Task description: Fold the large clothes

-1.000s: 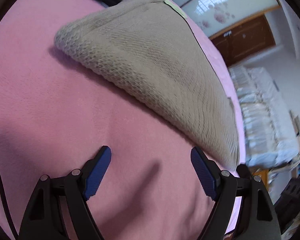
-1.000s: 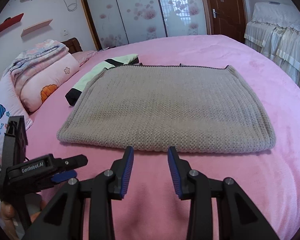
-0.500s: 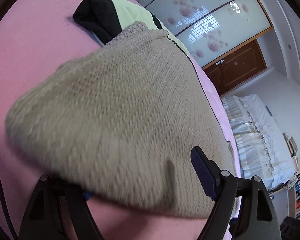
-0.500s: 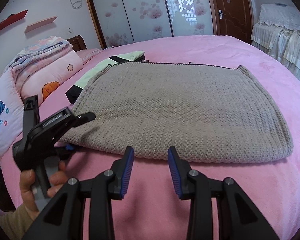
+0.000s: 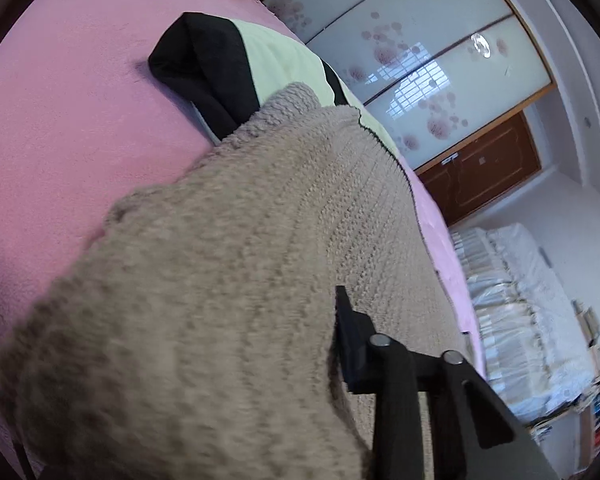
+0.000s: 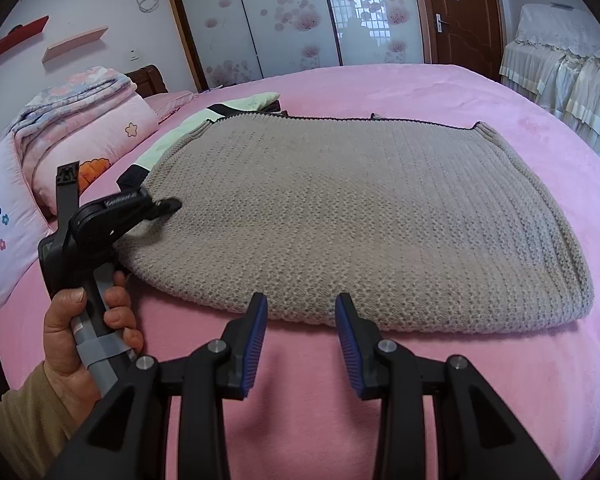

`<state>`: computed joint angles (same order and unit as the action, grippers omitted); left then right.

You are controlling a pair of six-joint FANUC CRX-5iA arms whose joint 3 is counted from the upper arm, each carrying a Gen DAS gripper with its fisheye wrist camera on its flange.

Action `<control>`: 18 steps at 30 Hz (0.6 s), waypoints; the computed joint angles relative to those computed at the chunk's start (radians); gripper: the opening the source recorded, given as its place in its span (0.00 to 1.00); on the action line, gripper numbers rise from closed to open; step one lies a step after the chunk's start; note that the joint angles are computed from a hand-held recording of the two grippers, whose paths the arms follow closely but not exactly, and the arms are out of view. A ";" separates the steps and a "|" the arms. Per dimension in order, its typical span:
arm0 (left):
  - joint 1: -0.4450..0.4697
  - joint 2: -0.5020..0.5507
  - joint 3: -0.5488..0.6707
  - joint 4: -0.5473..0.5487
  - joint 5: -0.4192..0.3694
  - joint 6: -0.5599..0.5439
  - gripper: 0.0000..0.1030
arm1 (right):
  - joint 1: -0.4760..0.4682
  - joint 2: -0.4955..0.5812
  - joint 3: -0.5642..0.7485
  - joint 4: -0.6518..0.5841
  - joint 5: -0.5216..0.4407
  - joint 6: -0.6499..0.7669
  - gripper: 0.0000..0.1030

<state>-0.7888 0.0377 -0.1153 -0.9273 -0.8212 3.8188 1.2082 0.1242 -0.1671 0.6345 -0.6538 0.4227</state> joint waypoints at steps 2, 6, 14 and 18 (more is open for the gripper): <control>-0.024 -0.002 0.009 -0.020 -0.033 0.019 0.19 | -0.002 0.008 0.014 -0.013 -0.011 0.021 0.29; -0.083 0.045 0.114 -0.036 -0.202 -0.103 0.19 | -0.010 0.037 0.061 -0.030 -0.040 0.067 0.12; -0.152 0.087 0.242 -0.084 -0.374 -0.215 0.18 | -0.081 0.197 0.225 0.124 -0.037 0.084 0.06; -0.156 0.100 0.283 -0.090 -0.405 -0.271 0.19 | -0.124 0.334 0.408 -0.044 -0.107 0.233 0.06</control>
